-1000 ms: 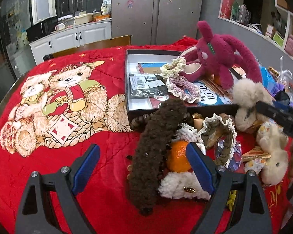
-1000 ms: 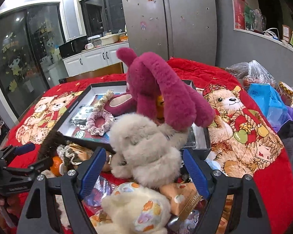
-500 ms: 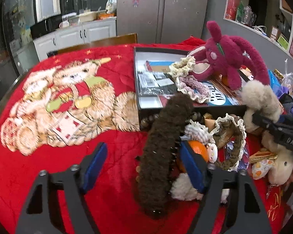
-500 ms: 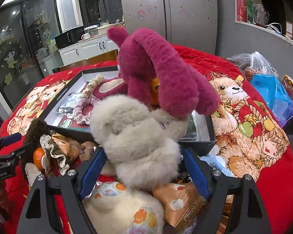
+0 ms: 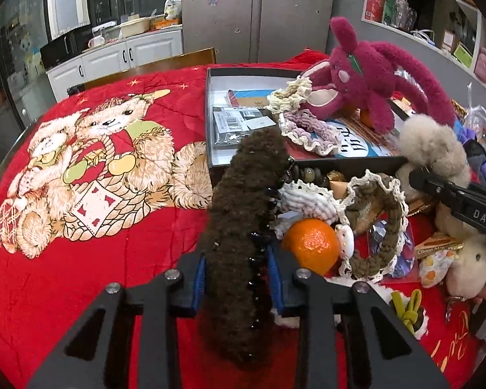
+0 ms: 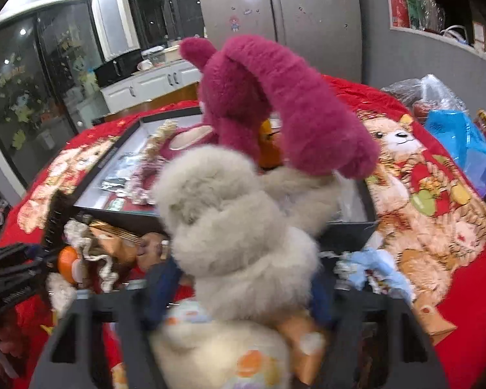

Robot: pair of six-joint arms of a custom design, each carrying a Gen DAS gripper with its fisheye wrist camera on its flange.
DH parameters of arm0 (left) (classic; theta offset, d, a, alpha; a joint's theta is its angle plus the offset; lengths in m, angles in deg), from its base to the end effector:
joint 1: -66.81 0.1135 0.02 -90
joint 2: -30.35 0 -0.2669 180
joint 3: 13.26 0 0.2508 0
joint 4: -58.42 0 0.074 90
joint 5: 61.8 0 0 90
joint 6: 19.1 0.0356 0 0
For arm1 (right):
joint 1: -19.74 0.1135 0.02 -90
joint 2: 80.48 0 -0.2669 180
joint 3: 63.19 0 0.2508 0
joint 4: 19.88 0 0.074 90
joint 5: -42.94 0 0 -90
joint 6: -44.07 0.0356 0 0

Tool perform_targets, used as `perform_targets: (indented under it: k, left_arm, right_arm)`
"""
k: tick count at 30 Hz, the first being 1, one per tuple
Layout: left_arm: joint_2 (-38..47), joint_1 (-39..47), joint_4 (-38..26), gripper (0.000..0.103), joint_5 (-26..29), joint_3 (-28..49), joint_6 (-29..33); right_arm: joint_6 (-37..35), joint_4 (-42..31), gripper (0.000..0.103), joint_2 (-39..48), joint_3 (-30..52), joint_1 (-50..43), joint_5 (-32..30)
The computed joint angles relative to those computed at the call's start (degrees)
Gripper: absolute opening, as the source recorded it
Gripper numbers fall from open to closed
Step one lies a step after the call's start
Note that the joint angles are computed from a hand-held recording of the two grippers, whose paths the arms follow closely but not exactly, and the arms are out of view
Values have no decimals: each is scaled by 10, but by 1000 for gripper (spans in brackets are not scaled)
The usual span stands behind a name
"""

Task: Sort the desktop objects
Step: 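Lift and carry the plush and hair clip over the box with both tools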

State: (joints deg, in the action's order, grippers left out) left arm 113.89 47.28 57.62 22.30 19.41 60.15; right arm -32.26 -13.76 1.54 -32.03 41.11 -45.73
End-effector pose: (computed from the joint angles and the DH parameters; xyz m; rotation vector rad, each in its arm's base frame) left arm 0.2049 -0.0688 0.0983 0.1449 2.4644 -0.1013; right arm 0.2043 0.0791 0.1062 -0.1476 2.3632 0.2709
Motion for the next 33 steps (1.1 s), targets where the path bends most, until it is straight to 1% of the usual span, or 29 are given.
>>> perform_targets:
  k: [1, 2, 4, 6, 7, 12, 18, 24, 29, 33]
  left_arm:
    - [-3, 0, -1, 32, 1, -1, -2]
    - [-7, 3, -4, 32, 8, -1, -3]
    - [-14, 6, -9, 32, 14, -2, -7]
    - [-21, 8, -13, 32, 17, -3, -8]
    - [-26, 8, -15, 32, 16, -5, -9]
    - [-67, -5, -28, 32, 3, -15, -8]
    - [-97, -12, -39, 31, -3, -19, -7]
    - [-98, -5, -43, 32, 4, -17, -9]
    - [-119, -2, -52, 32, 5, -20, -8]
    - [-136, 4, -64, 32, 17, -21, -8]
  right_arm:
    - [0, -2, 42, 1, 1, 4, 0]
    - [-3, -5, 40, 2, 3, 18, 20]
    - [-2, -12, 36, -3, 4, 27, 34]
    - [4, -13, 30, -8, 2, 23, 22]
    - [5, -14, 29, -12, 1, 22, 19]
    - [3, -29, 17, -51, -7, 21, 7]
    - [8, -43, 14, -98, -16, 28, -3]
    - [15, -48, 14, -134, -27, 17, -47]
    - [19, -58, 14, -170, -34, -1, -93]
    - [25, -69, 14, -203, -40, -1, -102]
